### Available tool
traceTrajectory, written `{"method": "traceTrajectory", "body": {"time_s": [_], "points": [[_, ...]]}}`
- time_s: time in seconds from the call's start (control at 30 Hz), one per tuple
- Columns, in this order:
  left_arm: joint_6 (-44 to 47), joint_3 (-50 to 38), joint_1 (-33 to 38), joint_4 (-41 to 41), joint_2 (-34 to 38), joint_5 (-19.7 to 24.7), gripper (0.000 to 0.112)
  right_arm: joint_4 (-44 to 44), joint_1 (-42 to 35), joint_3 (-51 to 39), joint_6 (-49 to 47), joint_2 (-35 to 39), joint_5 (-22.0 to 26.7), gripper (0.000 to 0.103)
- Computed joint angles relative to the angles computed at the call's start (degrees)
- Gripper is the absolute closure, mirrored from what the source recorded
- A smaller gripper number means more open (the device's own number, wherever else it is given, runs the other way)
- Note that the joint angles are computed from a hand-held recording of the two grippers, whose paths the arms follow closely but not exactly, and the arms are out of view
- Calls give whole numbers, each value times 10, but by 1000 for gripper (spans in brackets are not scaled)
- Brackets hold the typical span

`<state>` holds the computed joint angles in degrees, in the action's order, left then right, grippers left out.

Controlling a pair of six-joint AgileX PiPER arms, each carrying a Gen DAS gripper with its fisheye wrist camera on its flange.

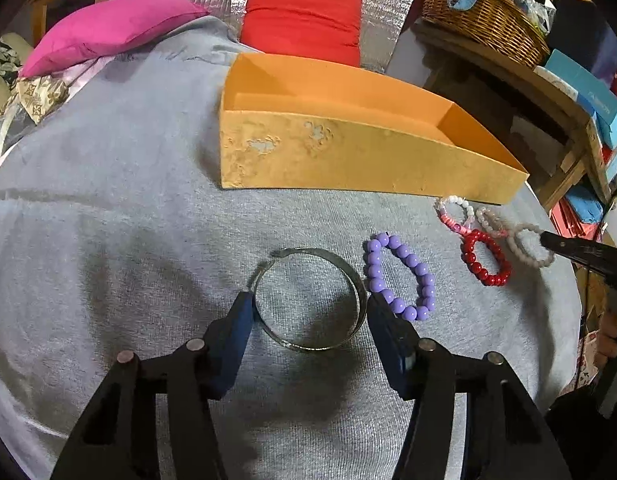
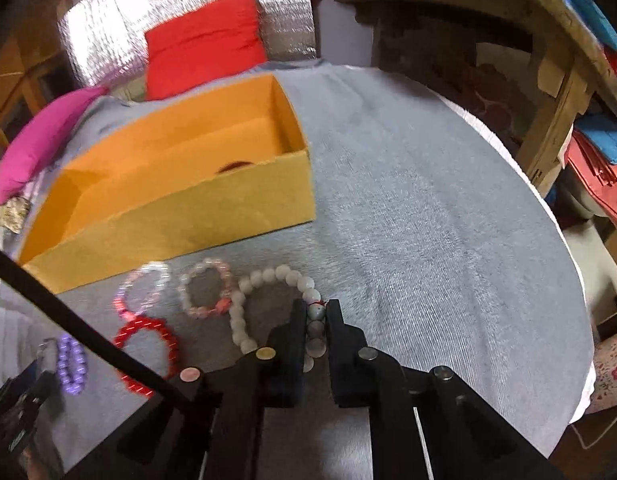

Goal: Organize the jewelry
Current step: 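Grasp the silver bangle with the left tool while the right tool grasps the white pearl bracelet, then lower both held bracelets into the orange box and open both tools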

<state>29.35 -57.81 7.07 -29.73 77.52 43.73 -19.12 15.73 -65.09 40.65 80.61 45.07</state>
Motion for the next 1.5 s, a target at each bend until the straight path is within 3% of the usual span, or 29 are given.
{"method": "traceTrajectory", "body": {"time_s": [0.33,0.57,0.7,1.1,1.23,1.5], "points": [[56,22,25,-35,-61,-2,53,142,-33,50,-72,-100,-49,93],[55,-4,11,-36,-80,5,53,234,-51,32,-154,-95,-63,93],[20,-70,-27,-10,-54,4,53,255,-40,-15,-173,-65,-72,93],[-70,-299,-120,54,135,-25,52,326,-35,-193,-220,87,-107,93],[-73,-347,-114,36,193,6,52,365,-44,-257,-250,159,-103,93],[-132,-424,-137,104,277,42,52,437,-64,-345,-295,283,-80,93]]}}
